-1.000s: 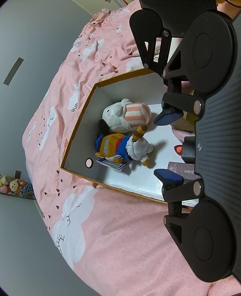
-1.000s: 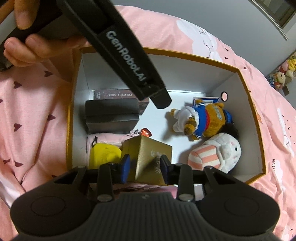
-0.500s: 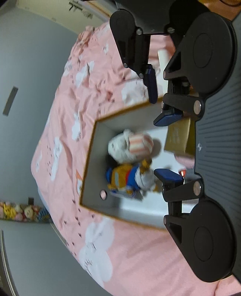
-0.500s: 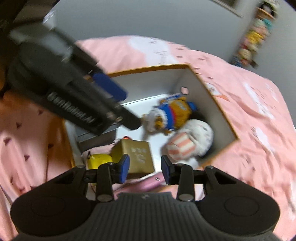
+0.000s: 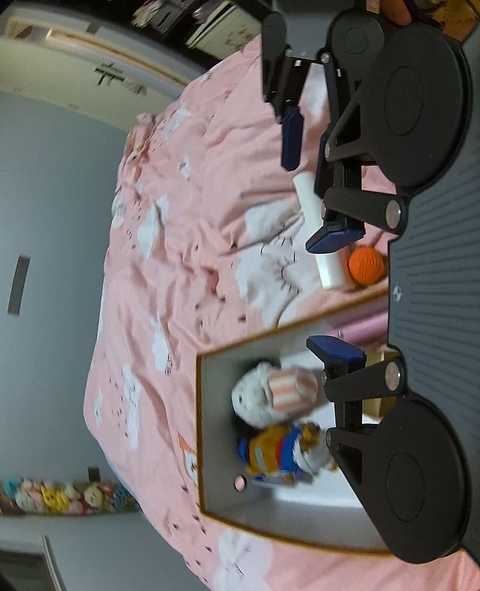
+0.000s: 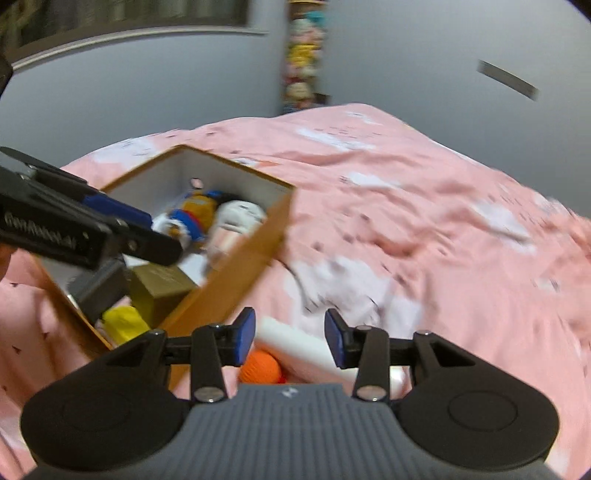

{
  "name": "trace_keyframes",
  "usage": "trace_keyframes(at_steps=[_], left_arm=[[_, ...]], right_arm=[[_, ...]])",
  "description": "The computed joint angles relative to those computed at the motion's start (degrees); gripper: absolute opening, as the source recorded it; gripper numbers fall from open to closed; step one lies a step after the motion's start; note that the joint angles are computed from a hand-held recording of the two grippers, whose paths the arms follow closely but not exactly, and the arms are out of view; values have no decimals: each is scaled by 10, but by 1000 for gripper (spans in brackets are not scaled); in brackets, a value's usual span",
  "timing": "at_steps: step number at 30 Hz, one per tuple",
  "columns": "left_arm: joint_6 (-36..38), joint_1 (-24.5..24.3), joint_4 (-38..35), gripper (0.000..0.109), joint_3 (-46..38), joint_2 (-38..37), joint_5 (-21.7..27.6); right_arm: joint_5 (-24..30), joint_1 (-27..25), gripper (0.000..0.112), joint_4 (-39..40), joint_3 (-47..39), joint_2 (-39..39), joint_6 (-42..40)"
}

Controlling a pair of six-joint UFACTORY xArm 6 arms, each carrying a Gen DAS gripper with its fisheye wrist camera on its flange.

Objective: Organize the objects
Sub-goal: 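Move both grippers back toward the white cylinder and orange crochet ball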

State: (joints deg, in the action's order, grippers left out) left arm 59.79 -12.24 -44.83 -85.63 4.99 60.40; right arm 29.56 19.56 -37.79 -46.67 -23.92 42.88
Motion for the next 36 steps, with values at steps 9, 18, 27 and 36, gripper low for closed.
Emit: trace_keyframes(at_steps=[9, 18, 27, 36], left_arm=[[5, -42, 29, 58, -4, 4, 42], [76, -114, 133, 54, 65, -11, -52], [224, -175, 202, 58, 44, 47, -118], [262, -200, 254, 65, -55, 134, -58]], right_arm=[[61, -42, 36, 19, 78, -66, 165], [-55, -92, 36, 122, 138, -56, 126], [-93, -117, 36, 177, 138, -18, 94], [-109, -129, 32, 267, 128, 21, 29]])
